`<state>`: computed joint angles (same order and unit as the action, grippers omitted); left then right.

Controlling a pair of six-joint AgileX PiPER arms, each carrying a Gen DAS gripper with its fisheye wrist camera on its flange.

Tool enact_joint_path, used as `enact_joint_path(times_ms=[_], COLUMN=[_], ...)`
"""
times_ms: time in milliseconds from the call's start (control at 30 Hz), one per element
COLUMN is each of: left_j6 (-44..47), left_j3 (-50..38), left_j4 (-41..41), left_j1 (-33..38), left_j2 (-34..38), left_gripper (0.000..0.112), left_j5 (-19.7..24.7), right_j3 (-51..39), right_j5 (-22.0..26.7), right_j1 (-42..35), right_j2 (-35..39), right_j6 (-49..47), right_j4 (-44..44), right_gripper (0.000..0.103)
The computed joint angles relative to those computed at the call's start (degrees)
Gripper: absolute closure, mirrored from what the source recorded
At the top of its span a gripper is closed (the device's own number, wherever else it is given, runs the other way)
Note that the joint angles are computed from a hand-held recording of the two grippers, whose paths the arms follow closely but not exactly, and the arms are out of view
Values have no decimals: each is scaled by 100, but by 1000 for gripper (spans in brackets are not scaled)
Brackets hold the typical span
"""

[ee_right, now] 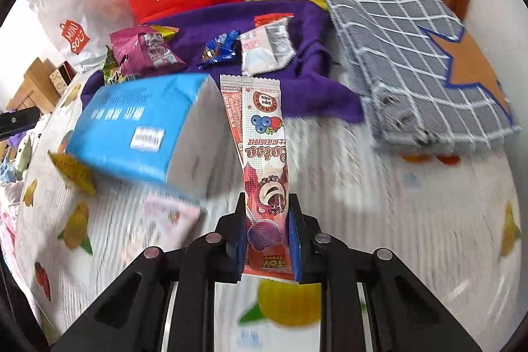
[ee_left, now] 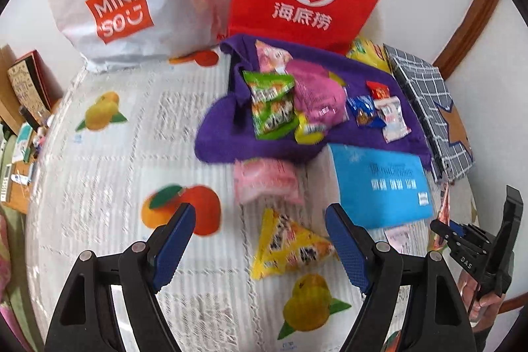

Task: Organize snacks
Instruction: 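Grasp the pink stick candy with the right tool while the left tool reaches the yellow chip bag, then grasp the yellow chip bag with the left tool while the right tool lifts the stick candy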

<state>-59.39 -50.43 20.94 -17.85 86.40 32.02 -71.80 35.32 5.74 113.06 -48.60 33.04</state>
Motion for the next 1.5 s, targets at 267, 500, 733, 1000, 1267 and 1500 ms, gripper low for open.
enact_joint_path(times_ms=[267, 500, 733, 1000, 1267, 1500], left_j6=[-87, -191, -204, -37, 149, -749], left_j3=[301, 258, 129, 372, 661, 988], left_j4=[-150, -28, 89, -23, -263, 472], left_j1=[-393, -522, -442, -336, -358, -589], left_j2=[209, 639, 1087, 1088, 779, 340], left_gripper=[33, 33, 33, 33, 46, 52], left_j5=[-878, -1112, -1155, -1637, -1893, -1803], right_j3=[1129, 1329, 1278, 1345, 1236, 1552], right_j5=[-492, -774, -1067, -1412, -1162, -1151], right_j1=[-270, -248, -14, 172, 154, 63], right_j2=[-565, -547, -459, -410, -427, -891], right_j6=[-490, -484, -179, -362, -183, -480], right_j4=[293, 372, 172, 484, 472, 809], right_gripper=[82, 81, 77, 61, 81, 82])
